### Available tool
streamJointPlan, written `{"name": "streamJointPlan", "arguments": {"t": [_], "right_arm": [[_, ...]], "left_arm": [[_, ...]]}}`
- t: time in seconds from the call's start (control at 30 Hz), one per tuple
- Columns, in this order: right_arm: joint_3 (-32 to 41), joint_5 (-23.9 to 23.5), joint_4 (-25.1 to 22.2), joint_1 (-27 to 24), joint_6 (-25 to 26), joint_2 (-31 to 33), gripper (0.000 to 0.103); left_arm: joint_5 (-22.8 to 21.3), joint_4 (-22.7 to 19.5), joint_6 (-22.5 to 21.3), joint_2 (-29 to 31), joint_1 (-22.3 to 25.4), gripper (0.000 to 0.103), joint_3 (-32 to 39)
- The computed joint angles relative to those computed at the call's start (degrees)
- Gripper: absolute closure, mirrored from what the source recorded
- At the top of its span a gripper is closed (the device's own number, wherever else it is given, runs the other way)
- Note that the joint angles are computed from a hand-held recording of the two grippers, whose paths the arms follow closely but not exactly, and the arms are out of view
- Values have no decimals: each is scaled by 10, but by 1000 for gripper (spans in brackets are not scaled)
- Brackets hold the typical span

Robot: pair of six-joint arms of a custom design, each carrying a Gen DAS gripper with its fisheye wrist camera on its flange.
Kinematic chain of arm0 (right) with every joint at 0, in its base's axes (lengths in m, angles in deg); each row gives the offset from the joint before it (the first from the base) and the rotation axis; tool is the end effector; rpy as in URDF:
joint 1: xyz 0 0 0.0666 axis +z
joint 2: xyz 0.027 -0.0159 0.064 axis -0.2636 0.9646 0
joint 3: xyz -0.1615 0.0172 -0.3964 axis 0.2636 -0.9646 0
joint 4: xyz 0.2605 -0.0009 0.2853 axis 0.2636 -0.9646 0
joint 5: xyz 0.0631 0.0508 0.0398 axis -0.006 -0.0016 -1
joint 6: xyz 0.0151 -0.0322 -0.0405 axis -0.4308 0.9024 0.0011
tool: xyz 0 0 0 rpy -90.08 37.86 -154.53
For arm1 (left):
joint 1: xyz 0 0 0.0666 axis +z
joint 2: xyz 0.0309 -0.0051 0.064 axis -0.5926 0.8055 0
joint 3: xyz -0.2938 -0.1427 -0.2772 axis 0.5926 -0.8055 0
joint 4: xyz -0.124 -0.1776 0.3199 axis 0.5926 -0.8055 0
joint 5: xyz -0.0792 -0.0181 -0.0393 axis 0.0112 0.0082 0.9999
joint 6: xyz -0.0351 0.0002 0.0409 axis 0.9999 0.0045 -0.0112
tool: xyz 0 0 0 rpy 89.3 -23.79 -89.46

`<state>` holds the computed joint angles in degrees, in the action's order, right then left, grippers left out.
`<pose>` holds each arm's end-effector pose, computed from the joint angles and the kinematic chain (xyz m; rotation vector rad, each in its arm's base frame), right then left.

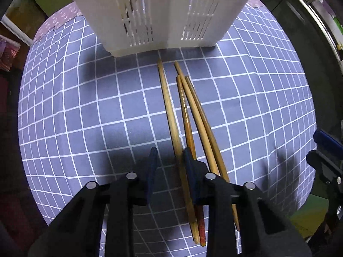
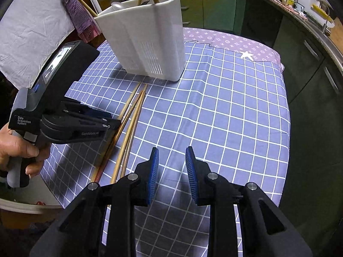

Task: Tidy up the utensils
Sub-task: 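Grasp a wooden chopstick with the left gripper and lift it upright, then grasp another wooden chopstick with the right gripper while the left holds its chopstick upright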

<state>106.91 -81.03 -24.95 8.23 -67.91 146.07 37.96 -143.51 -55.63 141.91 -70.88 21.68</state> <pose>0.3190 0.1391 0.5076 -0.1821 2.7138 0.2372 0.4057 -0.2812 0.4541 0.6262 2.9999 -0.1030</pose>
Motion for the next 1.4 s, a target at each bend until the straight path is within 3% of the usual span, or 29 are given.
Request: {"name": "streamJointPlan", "arguments": {"t": [0.13,0.23,0.5,0.87,0.97,1.07,1.2,1.4], "right_arm": [[2,-3,-2,4,-1,4,77],[3,-3,-4,6,0,5,77],[6,-2,-13,-2,-2,6,74],[39,-34,-36,9,-5,63,74],[55,-39,-41,24,-6,86,74],[75,-52,-49,38,-6,118,83],[95,-35,-63,50,-7,154,88],[104,-30,-72,56,-9,177,89]], "left_arm": [[-17,-5,7,14,-16,80,13],[-9,-12,17,27,-23,93,27],[18,5,18,19,-5,96,19],[6,119,-12,-125,14,96,-40],[-3,148,-50,-173,38,96,-67],[-21,161,-75,-202,40,96,-77],[-24,172,-90,-220,43,96,-89],[-15,177,-95,-226,48,96,-95]]}}
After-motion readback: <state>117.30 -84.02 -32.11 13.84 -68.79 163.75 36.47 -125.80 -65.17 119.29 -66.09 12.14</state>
